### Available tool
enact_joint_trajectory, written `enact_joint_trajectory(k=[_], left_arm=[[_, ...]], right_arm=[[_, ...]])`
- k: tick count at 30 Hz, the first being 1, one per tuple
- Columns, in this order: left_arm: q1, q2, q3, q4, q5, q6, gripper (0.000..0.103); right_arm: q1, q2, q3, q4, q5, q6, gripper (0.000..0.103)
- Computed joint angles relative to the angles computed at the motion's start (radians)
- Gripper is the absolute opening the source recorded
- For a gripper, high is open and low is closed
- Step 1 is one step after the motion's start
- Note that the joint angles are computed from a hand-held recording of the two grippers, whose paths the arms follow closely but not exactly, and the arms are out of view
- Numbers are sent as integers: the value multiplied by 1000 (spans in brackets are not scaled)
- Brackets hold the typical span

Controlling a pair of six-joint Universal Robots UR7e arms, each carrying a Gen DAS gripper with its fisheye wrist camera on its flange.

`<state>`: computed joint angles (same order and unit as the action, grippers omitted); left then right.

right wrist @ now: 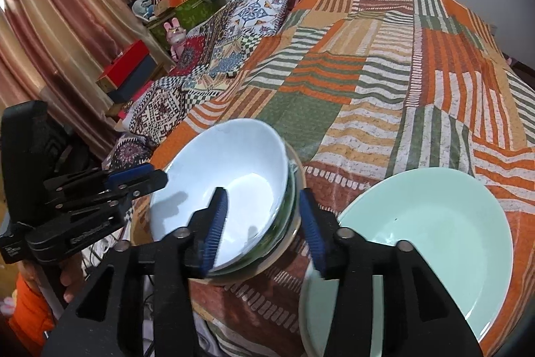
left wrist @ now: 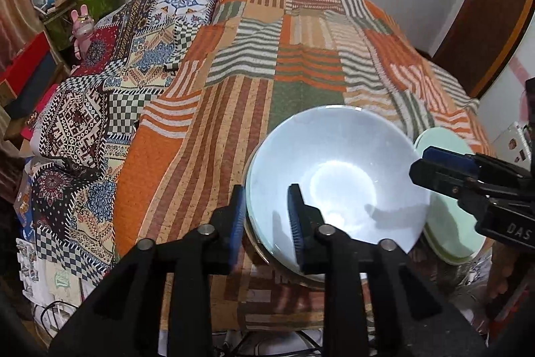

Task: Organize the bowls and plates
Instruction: 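Open both grippers and close them on the rim of the whole stack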

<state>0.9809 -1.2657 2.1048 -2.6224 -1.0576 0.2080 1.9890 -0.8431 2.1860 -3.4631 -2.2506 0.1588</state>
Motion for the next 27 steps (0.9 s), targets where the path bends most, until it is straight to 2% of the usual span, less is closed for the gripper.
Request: enact_joint_trajectory(k=[1, 2, 7, 17, 27], left_arm=[[1, -2, 1, -5, -4, 1, 41], [3, -4, 2, -10, -7, 1, 44], [35, 1, -16, 19, -41, -20, 49], [107, 52, -66, 101, -109, -65, 49], [122, 77, -68, 91, -144, -57, 49]], right_arm=[[-1, 0, 1, -2, -2, 3, 45], [-5, -2, 2, -2, -1, 8, 45], [-25, -3, 1, 24, 9, 30, 46], [-58, 3, -15, 94, 36, 57, 46], [-75, 16, -20, 106, 58, 60, 46]])
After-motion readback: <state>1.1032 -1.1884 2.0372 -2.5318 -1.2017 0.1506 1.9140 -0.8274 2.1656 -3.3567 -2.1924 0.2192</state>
